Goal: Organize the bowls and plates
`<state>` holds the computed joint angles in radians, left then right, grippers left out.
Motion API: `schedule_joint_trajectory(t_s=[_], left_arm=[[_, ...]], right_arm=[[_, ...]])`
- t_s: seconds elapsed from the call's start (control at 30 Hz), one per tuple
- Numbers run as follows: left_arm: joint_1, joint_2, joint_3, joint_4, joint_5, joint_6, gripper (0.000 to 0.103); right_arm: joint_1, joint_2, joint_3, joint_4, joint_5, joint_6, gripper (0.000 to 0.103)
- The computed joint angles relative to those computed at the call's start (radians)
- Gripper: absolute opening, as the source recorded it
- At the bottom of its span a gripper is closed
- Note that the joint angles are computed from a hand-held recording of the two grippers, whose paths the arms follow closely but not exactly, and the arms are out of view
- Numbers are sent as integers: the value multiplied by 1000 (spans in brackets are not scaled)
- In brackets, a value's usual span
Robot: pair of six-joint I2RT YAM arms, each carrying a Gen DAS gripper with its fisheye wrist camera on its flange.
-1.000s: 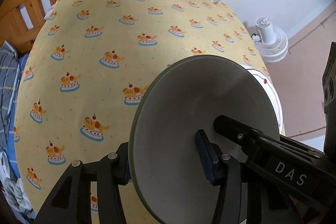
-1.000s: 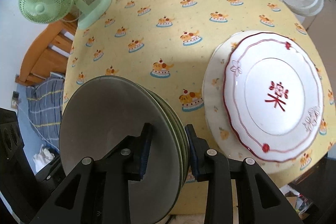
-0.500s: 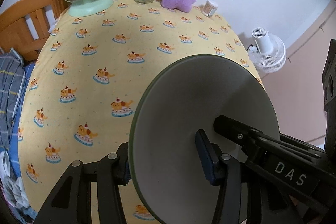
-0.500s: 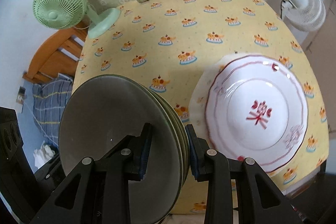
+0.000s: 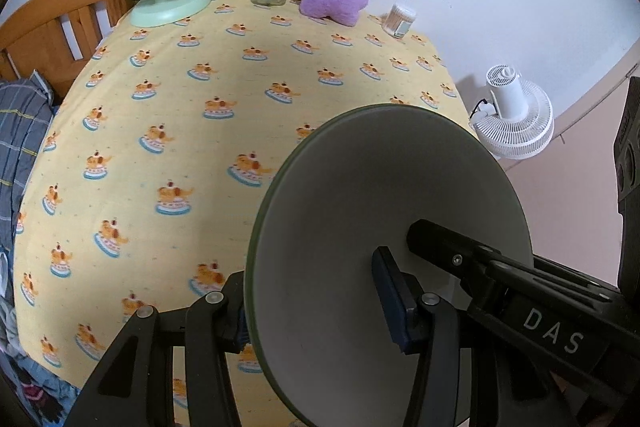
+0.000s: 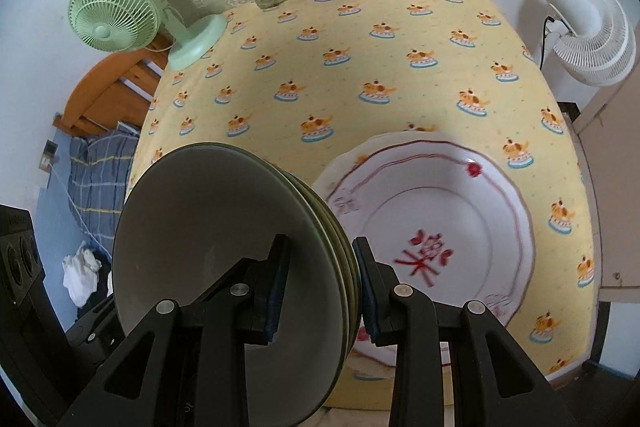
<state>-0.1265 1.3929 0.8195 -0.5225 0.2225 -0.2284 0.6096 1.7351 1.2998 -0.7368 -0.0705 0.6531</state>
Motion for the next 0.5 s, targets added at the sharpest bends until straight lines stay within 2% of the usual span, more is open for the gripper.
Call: schedule_joint_trajectory(t_s=[0.27, 0.5], left_arm=[[-148, 67, 31, 62, -63, -135, 51], [-223, 131, 65, 92, -86, -193, 51]], right_arm=[[-113, -48, -65, 4, -39, -105, 36], [-197, -65, -106, 11, -65, -166, 36]])
